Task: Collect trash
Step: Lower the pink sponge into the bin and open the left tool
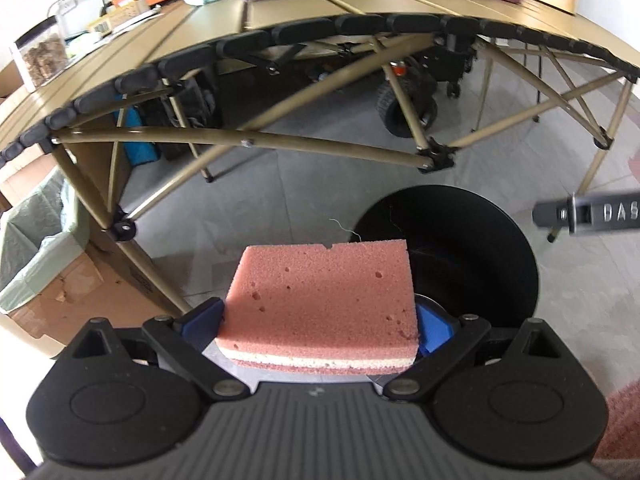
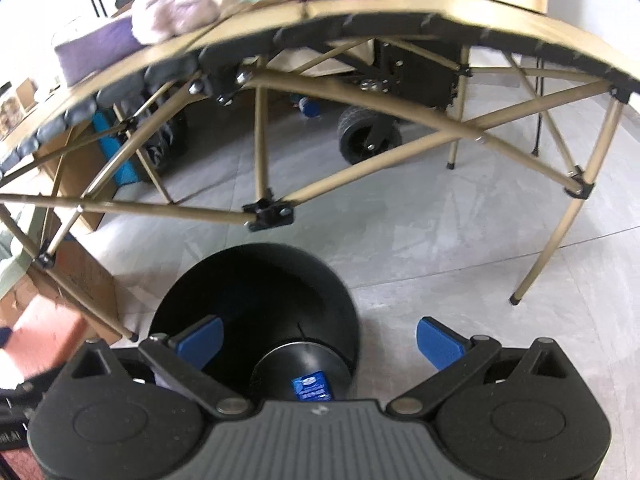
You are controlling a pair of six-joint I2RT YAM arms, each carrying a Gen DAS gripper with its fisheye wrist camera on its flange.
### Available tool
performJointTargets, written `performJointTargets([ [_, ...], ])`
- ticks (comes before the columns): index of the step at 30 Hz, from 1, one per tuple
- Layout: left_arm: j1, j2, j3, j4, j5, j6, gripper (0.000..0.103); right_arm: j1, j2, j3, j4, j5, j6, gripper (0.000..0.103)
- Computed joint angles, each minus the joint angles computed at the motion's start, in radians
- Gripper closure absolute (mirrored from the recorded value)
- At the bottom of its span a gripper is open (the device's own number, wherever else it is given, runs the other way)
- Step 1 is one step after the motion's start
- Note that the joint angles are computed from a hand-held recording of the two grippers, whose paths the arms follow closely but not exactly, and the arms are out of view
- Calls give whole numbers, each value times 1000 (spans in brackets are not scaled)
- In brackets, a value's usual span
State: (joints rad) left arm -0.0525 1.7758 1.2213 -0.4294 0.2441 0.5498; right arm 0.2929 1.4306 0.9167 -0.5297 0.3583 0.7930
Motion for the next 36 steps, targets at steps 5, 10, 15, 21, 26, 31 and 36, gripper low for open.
performJointTargets([
  [5, -40, -22, -25, -13, -1, 4, 4, -21, -75, -10, -30, 10, -2, 0],
  [10, -98, -35, -50, -13, -17, -5, 4, -39, -127, -18, -46, 25, -7, 0],
  [15, -157, -20, -45, -26, -36, -35, 4, -68, -142, -22, -64, 27, 4, 0],
  [21, -225, 31, -2, -44, -61, -106, 4, -108, -179, -35, -67, 36, 4, 0],
  [26, -279, 92, 52, -69, -83, -183, 4, -138, -199, -45, -82, 57, 24, 0],
  [31, -309, 178, 143, -136, -114, -275, 4, -164, -204, -57, -87, 75, 42, 0],
  [36, -339, 237, 206, -169, -143, -371, 4, -168, -196, -61, -91, 94, 65, 0],
])
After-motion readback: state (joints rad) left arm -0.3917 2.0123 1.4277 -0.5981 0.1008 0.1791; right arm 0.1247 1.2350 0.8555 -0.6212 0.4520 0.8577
